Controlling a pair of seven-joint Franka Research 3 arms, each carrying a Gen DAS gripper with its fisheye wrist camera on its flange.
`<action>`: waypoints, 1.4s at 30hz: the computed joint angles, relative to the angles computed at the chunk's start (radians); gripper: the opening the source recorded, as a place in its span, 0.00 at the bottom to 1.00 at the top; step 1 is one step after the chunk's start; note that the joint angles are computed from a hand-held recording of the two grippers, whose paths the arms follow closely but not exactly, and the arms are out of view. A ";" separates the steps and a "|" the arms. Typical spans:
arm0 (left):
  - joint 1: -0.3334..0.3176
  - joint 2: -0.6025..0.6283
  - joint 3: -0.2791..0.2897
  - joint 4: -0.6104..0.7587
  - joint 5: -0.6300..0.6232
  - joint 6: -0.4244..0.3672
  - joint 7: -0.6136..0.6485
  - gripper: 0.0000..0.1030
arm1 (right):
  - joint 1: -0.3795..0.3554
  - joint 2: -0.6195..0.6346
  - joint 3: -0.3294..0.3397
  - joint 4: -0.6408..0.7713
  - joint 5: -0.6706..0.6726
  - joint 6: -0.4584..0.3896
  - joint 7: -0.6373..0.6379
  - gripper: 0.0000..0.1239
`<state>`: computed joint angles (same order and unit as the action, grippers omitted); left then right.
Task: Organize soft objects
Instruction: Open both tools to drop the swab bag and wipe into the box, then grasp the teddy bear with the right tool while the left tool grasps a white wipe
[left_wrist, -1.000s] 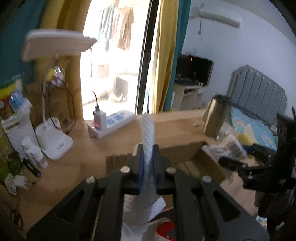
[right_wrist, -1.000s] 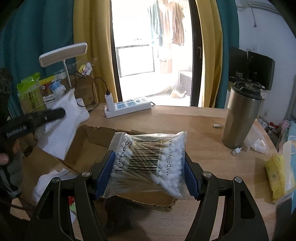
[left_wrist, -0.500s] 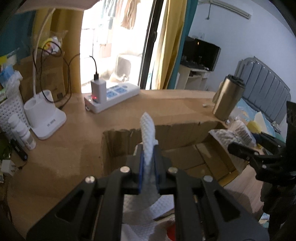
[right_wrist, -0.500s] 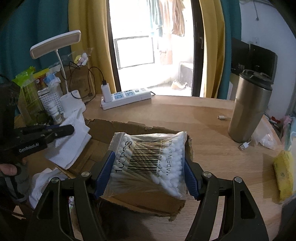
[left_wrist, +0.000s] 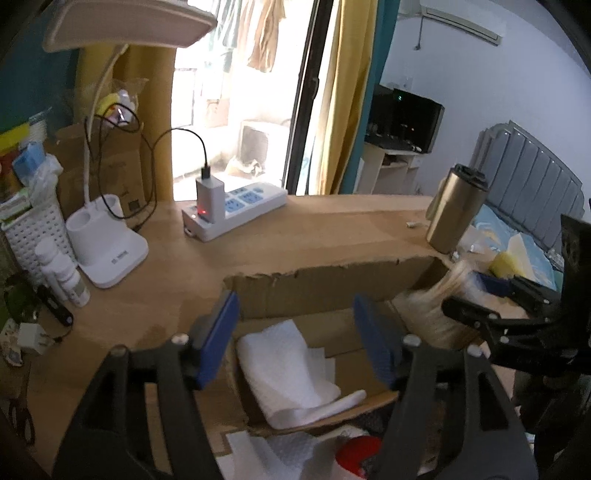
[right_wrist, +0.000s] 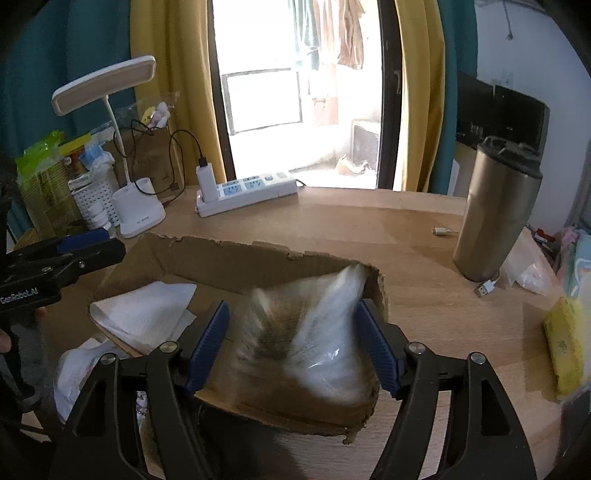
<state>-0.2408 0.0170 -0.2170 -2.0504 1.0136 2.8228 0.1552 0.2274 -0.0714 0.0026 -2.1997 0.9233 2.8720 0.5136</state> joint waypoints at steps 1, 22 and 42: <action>0.000 -0.006 0.001 -0.004 0.006 0.001 -0.007 0.65 | 0.002 -0.006 0.000 -0.004 0.013 0.005 -0.012 0.67; 0.043 -0.154 -0.060 -0.119 0.116 -0.001 -0.163 0.70 | 0.070 -0.152 -0.040 -0.127 0.071 0.045 -0.080 0.68; 0.076 -0.264 -0.120 -0.256 0.114 0.038 -0.226 0.70 | 0.147 -0.281 -0.071 -0.273 -0.002 0.092 -0.014 0.68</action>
